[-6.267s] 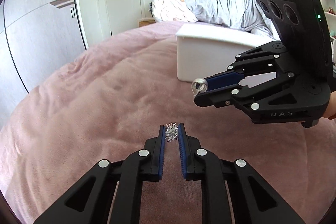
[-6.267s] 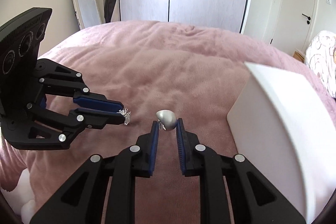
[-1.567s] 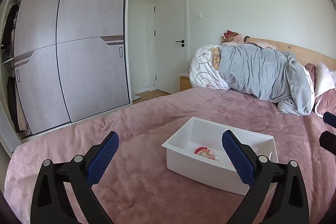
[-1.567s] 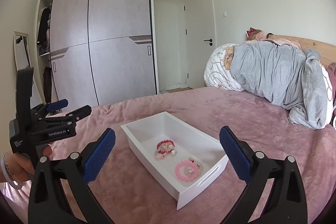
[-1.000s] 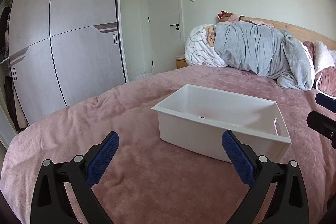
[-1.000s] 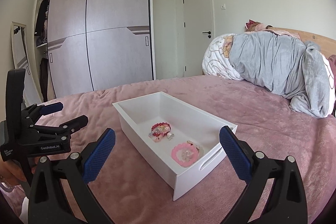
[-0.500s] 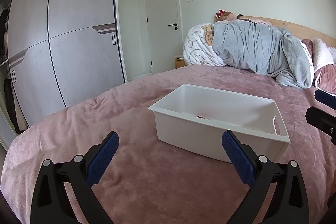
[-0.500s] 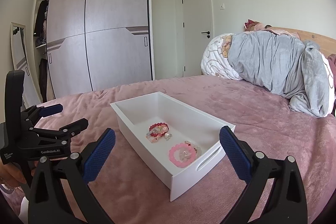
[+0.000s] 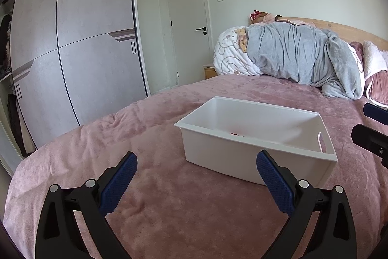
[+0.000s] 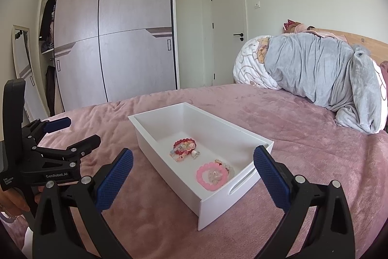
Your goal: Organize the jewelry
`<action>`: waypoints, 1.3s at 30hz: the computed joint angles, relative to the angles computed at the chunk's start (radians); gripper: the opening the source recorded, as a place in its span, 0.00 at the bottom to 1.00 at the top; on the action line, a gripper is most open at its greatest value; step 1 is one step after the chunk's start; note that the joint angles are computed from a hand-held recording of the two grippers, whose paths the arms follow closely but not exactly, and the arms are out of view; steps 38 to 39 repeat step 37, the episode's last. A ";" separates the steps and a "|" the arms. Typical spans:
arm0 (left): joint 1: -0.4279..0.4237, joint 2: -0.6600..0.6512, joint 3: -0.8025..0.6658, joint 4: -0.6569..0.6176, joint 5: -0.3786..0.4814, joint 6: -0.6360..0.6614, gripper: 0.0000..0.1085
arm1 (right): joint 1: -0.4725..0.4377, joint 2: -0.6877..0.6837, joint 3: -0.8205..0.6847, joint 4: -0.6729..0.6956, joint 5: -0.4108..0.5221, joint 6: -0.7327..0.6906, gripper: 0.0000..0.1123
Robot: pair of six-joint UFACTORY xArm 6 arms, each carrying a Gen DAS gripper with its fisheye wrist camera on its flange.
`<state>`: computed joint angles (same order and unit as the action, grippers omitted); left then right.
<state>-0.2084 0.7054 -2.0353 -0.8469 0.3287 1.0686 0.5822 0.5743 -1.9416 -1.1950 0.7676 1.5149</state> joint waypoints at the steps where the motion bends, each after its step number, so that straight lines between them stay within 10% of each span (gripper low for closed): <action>1: 0.000 -0.001 0.001 -0.006 0.001 0.006 0.92 | 0.001 0.001 0.000 0.002 0.000 -0.001 0.87; 20: 0.022 -0.029 0.024 -0.215 0.127 0.154 0.92 | 0.004 0.023 -0.029 0.042 -0.004 -0.046 0.87; 39: 0.039 -0.007 -0.011 -0.163 0.192 0.065 0.92 | 0.003 0.041 -0.055 0.078 -0.004 -0.087 0.87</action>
